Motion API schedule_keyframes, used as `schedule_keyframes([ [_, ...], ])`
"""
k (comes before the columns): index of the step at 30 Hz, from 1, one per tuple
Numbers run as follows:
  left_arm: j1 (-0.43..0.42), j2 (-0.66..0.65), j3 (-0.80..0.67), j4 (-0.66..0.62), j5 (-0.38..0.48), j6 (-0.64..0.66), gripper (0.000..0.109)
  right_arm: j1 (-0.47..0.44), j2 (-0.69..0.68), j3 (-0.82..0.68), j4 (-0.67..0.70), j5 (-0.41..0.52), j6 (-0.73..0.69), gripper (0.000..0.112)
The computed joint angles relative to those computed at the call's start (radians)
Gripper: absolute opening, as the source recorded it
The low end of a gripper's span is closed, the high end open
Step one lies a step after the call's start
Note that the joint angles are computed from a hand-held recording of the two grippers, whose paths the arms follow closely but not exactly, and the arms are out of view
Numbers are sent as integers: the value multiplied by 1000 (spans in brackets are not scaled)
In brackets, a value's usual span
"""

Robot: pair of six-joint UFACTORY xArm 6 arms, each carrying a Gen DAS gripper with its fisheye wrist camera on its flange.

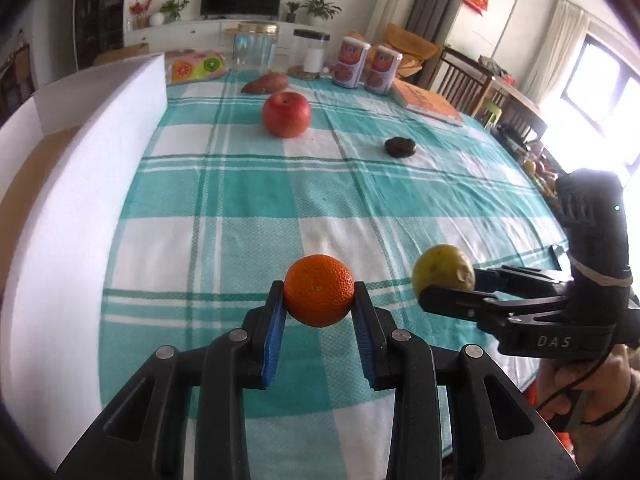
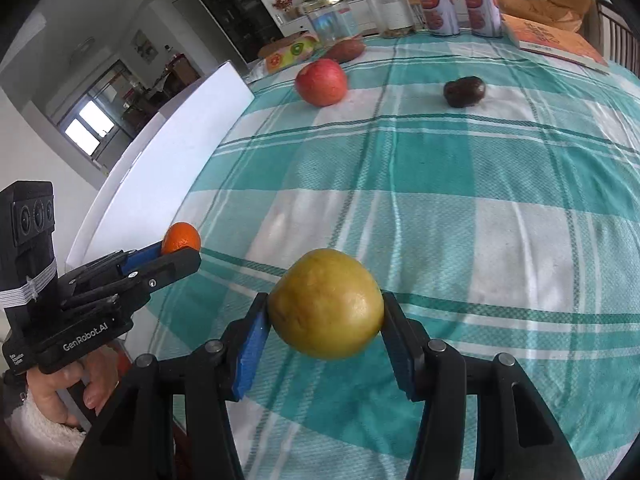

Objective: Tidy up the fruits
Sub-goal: 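Grasp the orange tangerine with the left tool while right tool holds green-yellow pear, then carry both fruits over the white box and open both tools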

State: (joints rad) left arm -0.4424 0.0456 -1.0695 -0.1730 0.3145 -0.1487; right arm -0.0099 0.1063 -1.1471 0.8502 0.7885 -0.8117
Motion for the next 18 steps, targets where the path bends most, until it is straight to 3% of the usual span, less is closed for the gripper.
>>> schedule_keyframes([
  [3, 73, -163, 103, 42, 4, -56, 33, 94, -21, -60, 36, 65, -23, 54],
  [7, 234, -287, 178, 295, 50, -276, 33, 251, 4, -189, 34, 111, -24, 54],
  [12, 396, -289, 214, 378, 113, -390, 33, 433, 145, -394, -88, 119, 58, 54],
  [18, 434, -236, 200, 469, 148, -525, 39, 542, 293, -540, -378, 91, 237, 55],
])
